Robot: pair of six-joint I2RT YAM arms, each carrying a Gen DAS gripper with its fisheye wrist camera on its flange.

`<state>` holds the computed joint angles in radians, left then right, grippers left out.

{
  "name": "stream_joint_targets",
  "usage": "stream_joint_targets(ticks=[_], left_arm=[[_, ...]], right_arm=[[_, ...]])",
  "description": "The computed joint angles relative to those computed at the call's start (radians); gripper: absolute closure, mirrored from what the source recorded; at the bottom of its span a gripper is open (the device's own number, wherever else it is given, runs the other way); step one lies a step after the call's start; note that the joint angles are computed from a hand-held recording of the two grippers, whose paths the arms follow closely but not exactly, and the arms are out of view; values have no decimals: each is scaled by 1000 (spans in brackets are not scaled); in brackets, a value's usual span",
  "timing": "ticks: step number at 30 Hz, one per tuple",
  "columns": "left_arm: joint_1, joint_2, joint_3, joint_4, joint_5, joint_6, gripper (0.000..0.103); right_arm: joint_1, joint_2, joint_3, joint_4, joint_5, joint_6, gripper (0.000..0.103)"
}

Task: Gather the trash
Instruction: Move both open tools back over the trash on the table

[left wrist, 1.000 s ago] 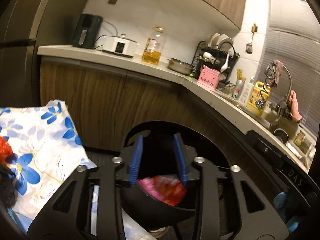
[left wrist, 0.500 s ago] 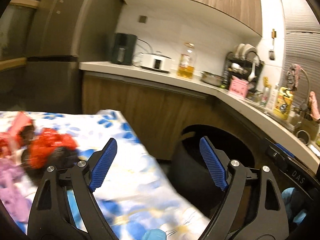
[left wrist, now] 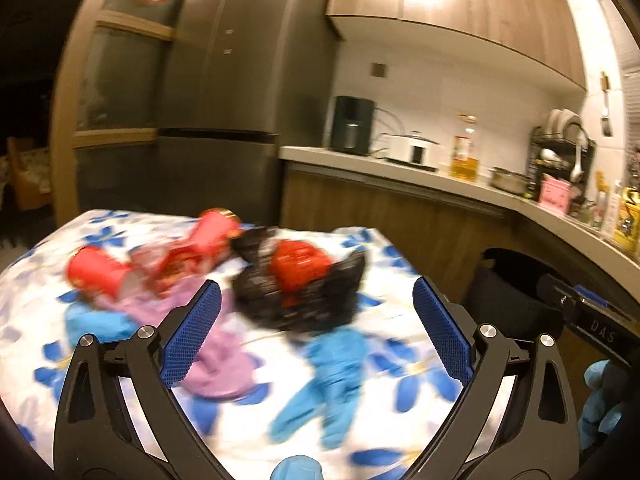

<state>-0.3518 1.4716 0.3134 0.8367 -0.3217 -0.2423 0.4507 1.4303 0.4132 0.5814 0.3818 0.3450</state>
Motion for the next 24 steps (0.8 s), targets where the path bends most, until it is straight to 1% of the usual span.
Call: stream_joint_targets(ticks=[6,9,11,15,19,21,24], left_arm=[[149,-77,-93,-18,71,-11,8],[178,-92,-121,-13,73,-2,8],[195,-103,-140,-8,69,1,8],[261,-96,-163,16,114,4,8],[296,-65,-150,25,147,-2,8],[299,-48,-149,42,149,4,8],[290,-20,-135,53,143,8,9]], right_arm=[[141,175,78,15,27,29,27],[192,268,137,7,23,46,27],[217,330,189,-13,5,51,27],[247,419,269,-32,-32,54,27],[264,495,350,-62,-25,40,35],[260,524,382,-81,-44,47,36],[261,554,414,-102,-65,44,44]])
